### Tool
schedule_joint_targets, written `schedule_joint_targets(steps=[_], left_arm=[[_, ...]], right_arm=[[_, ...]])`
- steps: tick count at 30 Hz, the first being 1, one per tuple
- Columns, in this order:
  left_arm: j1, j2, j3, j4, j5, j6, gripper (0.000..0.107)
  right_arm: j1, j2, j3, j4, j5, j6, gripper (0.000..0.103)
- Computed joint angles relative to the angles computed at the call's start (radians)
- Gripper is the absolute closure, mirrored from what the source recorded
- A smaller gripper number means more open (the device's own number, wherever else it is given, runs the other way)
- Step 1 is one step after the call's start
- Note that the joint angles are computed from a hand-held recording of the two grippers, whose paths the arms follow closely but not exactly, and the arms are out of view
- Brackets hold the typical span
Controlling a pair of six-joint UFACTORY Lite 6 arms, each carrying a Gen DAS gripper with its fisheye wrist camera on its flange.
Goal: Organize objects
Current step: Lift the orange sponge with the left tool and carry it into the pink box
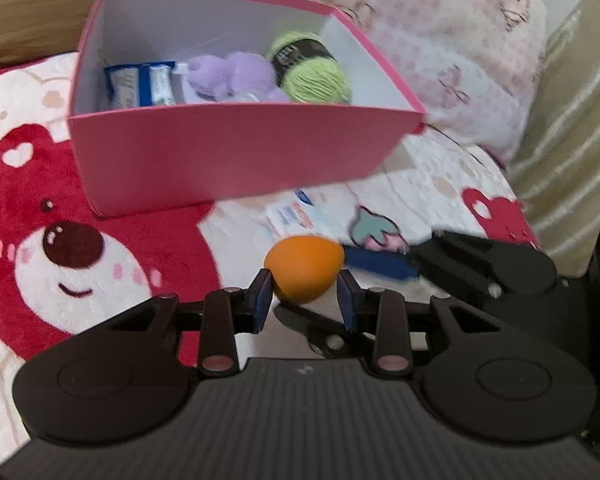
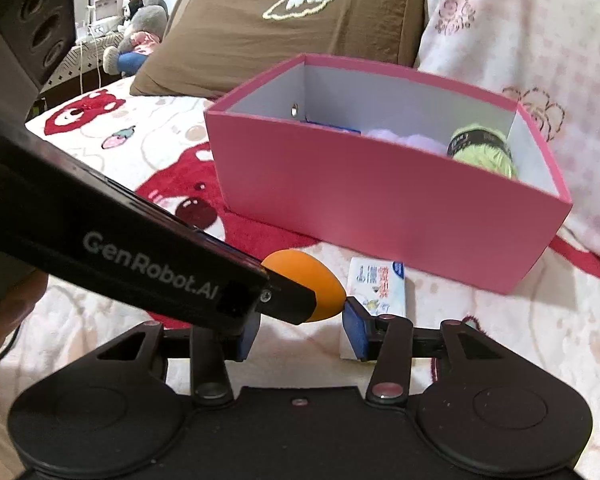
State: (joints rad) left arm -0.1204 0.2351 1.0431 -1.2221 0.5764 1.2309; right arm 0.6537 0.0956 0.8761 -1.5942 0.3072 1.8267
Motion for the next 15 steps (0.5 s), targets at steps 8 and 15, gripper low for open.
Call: schedule_joint_targets(steps=[8,15], left_arm=[[-0.008,-0.103,-0.003,0.15,0.011,-0.137,0.074],[0.039,-0.119,0.043,0.168,0.091,-0.173,0.074]], right_arm=[[0.049,-0.099,-0.008,0.215,0.047,-0.233,0.045],[0.09,-0.132,0.038,0.297,0.123,-0.358,0.045]])
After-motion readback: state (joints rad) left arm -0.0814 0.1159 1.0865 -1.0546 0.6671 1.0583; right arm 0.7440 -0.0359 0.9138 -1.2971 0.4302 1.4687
